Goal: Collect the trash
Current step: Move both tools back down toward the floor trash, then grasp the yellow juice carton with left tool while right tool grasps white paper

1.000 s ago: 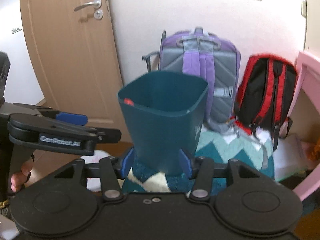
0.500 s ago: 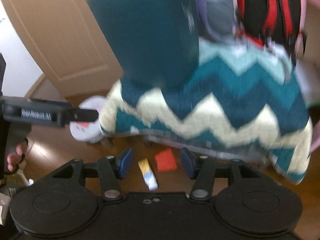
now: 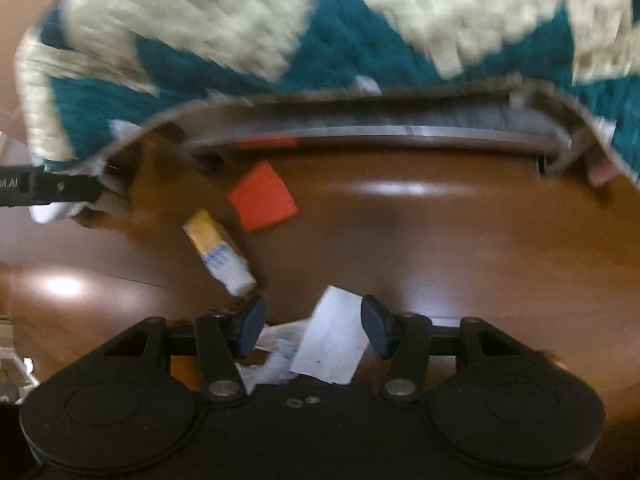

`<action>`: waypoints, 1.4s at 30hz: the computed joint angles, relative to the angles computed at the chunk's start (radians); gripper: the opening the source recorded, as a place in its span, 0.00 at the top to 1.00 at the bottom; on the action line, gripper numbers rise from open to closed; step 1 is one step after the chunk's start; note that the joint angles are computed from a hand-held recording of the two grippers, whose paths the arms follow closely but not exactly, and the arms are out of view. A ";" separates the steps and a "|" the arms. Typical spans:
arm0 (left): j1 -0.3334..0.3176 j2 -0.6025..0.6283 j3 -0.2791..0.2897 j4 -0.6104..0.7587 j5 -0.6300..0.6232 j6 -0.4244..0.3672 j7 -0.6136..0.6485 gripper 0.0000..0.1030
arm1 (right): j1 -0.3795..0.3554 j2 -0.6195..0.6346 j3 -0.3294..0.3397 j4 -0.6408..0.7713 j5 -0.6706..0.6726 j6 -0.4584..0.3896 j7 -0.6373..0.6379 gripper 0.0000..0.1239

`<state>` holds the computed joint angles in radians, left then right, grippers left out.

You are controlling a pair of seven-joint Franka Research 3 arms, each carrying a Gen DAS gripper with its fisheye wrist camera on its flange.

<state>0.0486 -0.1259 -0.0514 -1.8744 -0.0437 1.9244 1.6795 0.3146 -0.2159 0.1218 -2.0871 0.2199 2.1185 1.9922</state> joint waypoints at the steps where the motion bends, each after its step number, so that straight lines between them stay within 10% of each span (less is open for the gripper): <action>1: 0.001 0.019 -0.002 -0.011 0.013 0.004 -0.009 0.02 | -0.002 0.012 -0.003 -0.011 0.008 0.008 0.006 0.57; 27: 0.035 0.287 -0.040 -0.143 0.038 0.177 -0.186 0.04 | 0.035 0.280 -0.020 -0.154 0.091 0.261 0.226 0.57; 42: 0.046 0.329 -0.050 -0.137 0.006 0.162 -0.170 0.50 | 0.119 0.358 -0.012 -0.049 -0.239 0.177 0.330 0.59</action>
